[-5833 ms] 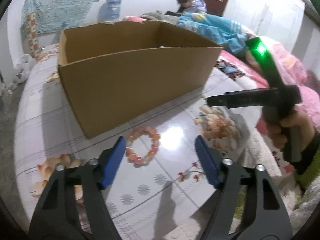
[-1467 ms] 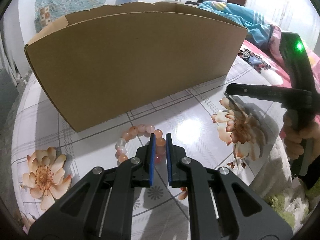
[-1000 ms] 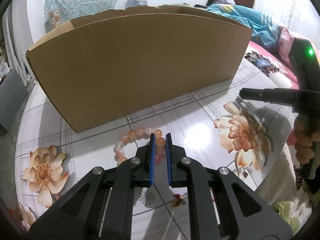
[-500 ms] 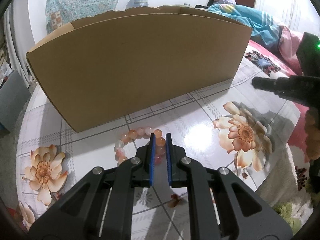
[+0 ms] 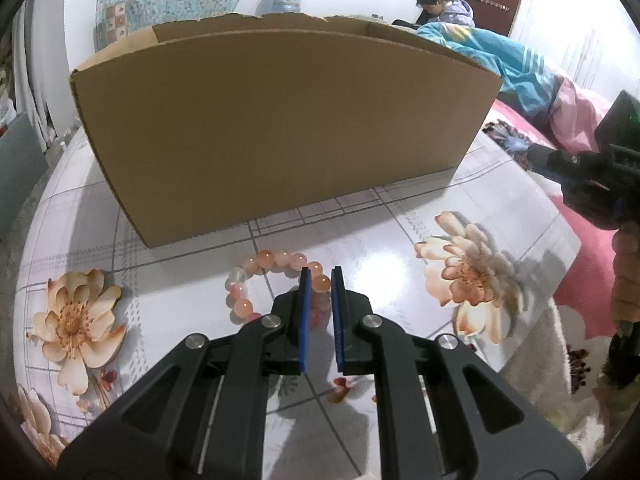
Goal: Organize jewelry
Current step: 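Carry the bracelet in the left tool while the right tool carries the charm to the box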
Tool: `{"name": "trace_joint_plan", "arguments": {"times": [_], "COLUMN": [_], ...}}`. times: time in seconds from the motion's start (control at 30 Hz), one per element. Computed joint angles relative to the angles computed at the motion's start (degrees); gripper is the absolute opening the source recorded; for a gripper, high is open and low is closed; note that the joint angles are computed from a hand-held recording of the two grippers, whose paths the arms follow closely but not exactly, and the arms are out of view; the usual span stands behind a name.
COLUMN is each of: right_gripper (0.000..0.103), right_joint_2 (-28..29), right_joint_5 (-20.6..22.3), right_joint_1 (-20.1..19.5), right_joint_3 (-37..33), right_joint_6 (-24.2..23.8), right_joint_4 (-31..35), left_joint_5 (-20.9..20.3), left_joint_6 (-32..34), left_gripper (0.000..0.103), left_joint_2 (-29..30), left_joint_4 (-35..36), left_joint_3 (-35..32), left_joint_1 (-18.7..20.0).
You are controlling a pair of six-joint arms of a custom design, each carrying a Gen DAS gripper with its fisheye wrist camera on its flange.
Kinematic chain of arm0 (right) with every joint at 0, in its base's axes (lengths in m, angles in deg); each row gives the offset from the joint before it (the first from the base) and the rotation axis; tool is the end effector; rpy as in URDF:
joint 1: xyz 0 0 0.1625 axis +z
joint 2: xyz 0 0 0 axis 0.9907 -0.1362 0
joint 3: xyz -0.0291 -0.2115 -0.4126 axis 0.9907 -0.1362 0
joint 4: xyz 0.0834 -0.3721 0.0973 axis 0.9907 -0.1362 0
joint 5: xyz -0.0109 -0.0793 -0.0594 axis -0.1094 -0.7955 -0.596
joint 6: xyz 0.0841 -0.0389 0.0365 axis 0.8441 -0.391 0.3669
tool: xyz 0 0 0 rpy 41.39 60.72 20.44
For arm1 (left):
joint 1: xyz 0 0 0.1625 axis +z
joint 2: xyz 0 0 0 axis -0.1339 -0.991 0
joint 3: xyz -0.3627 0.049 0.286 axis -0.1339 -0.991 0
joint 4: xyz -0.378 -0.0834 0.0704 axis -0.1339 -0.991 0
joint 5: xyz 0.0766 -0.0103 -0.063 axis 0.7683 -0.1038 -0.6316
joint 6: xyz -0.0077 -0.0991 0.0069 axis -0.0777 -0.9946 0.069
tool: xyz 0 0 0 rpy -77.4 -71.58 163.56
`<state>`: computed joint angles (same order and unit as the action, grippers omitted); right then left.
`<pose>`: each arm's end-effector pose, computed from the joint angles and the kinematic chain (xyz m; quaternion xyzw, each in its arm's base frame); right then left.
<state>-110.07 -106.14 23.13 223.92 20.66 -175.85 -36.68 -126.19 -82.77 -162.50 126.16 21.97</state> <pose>0.2500 -0.3367 0.0930 -0.1406 0.9610 -0.2033 0.1243 -0.0873 -0.2363 0.2645 0.1301 0.8903 -0.3299 0.2858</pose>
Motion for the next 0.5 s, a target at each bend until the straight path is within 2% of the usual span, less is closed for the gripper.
{"name": "trace_joint_plan", "arguments": {"times": [0.1,0.27,0.37,0.5], "right_gripper": [0.007,0.007,0.007,0.007], "right_joint_2": [0.5,0.5,0.5,-0.5], "right_joint_5": [7.6,14.6,16.1,13.0], "right_joint_1": [-2.0,-3.3,-3.0,-0.6], "right_joint_3": [0.6,0.4,-0.2,-1.2], "right_joint_6": [0.0,0.7,0.9,0.5], "right_joint_4": [-1.9,-2.4,-2.0,-0.4], "left_joint_5": [-0.1,-0.1,-0.2,0.1], "left_joint_6": [-2.3,-9.7,-13.6,-18.0], "left_gripper": [0.009,0.009,0.009,0.009], "left_joint_2": [-2.8,-10.4,-14.4,-16.9], "left_joint_4": [3.7,13.2,17.4,22.5], "left_joint_3": [-1.1,-3.9,-5.4,-7.0], "left_joint_1": [-2.1,-9.0,-12.9,-17.5]}}
